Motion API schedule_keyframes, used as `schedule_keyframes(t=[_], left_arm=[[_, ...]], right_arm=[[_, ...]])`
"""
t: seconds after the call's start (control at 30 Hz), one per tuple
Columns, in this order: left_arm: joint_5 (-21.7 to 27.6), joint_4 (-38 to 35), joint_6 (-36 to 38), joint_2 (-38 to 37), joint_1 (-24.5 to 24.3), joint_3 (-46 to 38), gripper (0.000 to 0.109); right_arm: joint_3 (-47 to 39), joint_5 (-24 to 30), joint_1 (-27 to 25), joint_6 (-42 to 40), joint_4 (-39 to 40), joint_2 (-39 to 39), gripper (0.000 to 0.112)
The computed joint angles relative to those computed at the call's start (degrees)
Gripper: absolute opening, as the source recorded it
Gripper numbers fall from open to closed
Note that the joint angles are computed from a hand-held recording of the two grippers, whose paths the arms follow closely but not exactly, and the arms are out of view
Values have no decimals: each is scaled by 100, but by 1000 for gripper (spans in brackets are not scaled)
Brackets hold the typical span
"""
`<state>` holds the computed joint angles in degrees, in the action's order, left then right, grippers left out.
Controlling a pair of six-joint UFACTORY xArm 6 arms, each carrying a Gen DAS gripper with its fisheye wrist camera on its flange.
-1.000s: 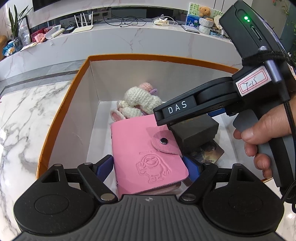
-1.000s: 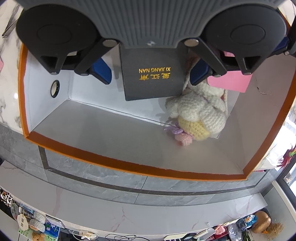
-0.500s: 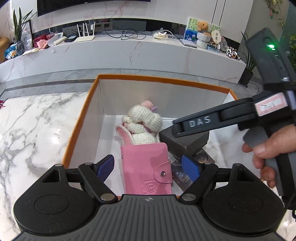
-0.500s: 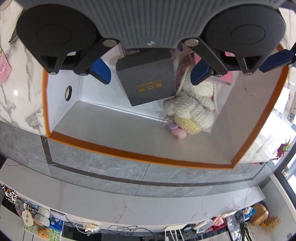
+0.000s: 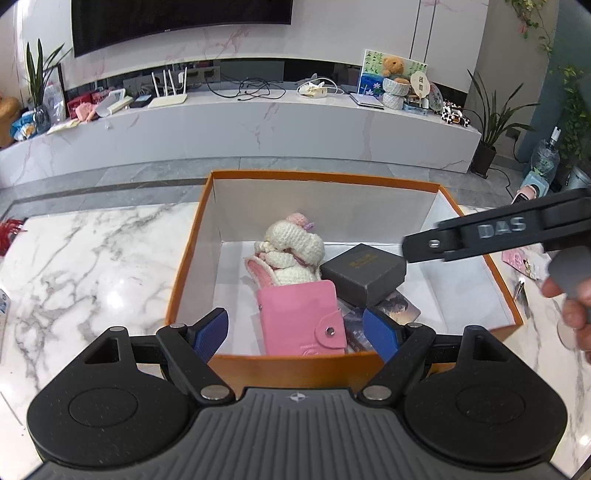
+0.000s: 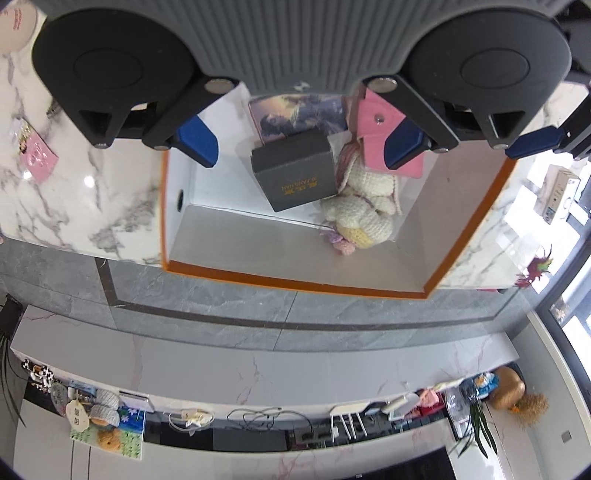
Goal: Organize objects
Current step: 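Open both grippers and withdraw them from the orange box, then grasp the panda plush with the left gripper while the right grasps the white canister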
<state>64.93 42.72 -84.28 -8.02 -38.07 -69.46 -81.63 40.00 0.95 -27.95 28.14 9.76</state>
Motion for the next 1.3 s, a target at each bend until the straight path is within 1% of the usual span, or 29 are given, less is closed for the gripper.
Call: schedule_keyframes(t=[0.1, 0.23, 0.43, 0.53, 0.6, 0.67, 0.73, 0.77, 0.87, 0.93, 1.0, 1.07, 1.17, 1.3], left_arm=[[158, 69, -9, -64, -154, 21, 95], [507, 164, -85, -155, -440, 74, 95], [806, 55, -264, -395, -815, 362, 95], [859, 37, -405, -480, -964, 510, 95], [873, 121, -746, -568, -1111, 706, 95], [772, 58, -1142, -678, -1215, 970, 95], [535, -13, -1431, -737, -1211, 1167, 95], [440, -46, -1516, -734, -1186, 1209, 95], [355, -51, -1585, -610, -1166, 1157, 95], [320, 6, -1655, -478, -1145, 1104, 95], [251, 77, -1851, -364, -1097, 1083, 95], [63, 100, -2068, -357, -1008, 1164, 95], [-369, 32, -2293, -400, -790, 1326, 95], [-996, -329, -2400, -359, -445, 1495, 95]], right_arm=[[430, -90, -53, -149, 104, -414, 97], [1057, -163, -147, -376, 282, -1035, 98], [2196, -354, -308, -833, 729, -2067, 100], [2859, -625, -333, -1036, 876, -2579, 100], [3424, -1059, -269, -1187, 937, -2971, 101], [3925, -1491, -188, -1439, 1171, -3291, 102], [4289, -1757, -139, -1780, 1551, -3496, 102], [4463, -1880, -107, -1924, 1763, -3587, 102], [4769, -2041, -106, -2396, 2438, -3685, 102], [4866, -2007, -167, -2861, 3074, -3677, 102], [4903, -1807, -287, -3272, 3582, -3616, 102], [4889, -1687, -359, -3256, 3537, -3531, 102], [4867, -1611, -403, -3439, 3668, -3473, 102], [4793, -1426, -494, -3465, 3754, -3356, 102]])
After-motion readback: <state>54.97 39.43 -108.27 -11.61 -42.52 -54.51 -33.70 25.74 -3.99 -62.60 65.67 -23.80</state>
